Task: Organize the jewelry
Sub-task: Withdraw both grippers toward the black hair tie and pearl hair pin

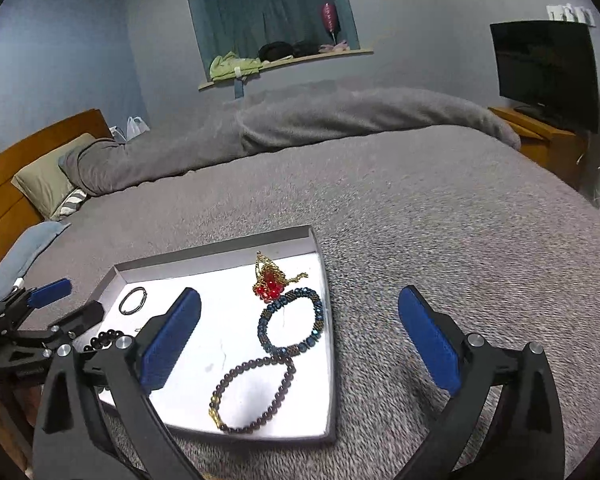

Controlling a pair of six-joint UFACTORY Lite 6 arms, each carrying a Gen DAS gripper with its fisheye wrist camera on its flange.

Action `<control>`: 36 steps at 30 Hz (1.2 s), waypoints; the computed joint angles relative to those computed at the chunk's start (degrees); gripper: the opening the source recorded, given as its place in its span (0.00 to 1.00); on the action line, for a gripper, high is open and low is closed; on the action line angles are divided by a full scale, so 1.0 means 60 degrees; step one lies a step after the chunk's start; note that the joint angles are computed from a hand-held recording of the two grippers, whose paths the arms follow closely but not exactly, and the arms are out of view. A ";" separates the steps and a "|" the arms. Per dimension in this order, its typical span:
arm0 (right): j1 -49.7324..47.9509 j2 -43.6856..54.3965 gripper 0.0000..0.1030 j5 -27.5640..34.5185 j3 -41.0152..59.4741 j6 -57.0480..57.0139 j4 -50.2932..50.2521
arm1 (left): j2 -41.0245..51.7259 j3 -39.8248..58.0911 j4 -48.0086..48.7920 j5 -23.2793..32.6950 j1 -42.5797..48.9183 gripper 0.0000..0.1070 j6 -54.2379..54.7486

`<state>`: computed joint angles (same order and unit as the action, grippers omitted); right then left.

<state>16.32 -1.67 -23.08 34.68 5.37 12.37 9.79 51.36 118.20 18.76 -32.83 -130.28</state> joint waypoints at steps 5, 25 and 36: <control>0.0268 -0.0832 0.95 -0.0028 -0.0717 -0.0734 0.0971 | -0.0974 -0.1202 0.0091 0.0476 -0.0039 0.87 -0.0414; 0.1086 -0.2890 0.95 -0.0370 -0.3154 -0.2279 0.3511 | -0.4057 -0.5133 0.0555 0.1482 -0.0394 0.88 -0.2019; 0.2337 -0.4353 0.95 -0.0752 -0.4366 -0.4745 0.6398 | -0.4533 -0.6005 -0.0326 0.1926 -0.1619 0.88 -0.1967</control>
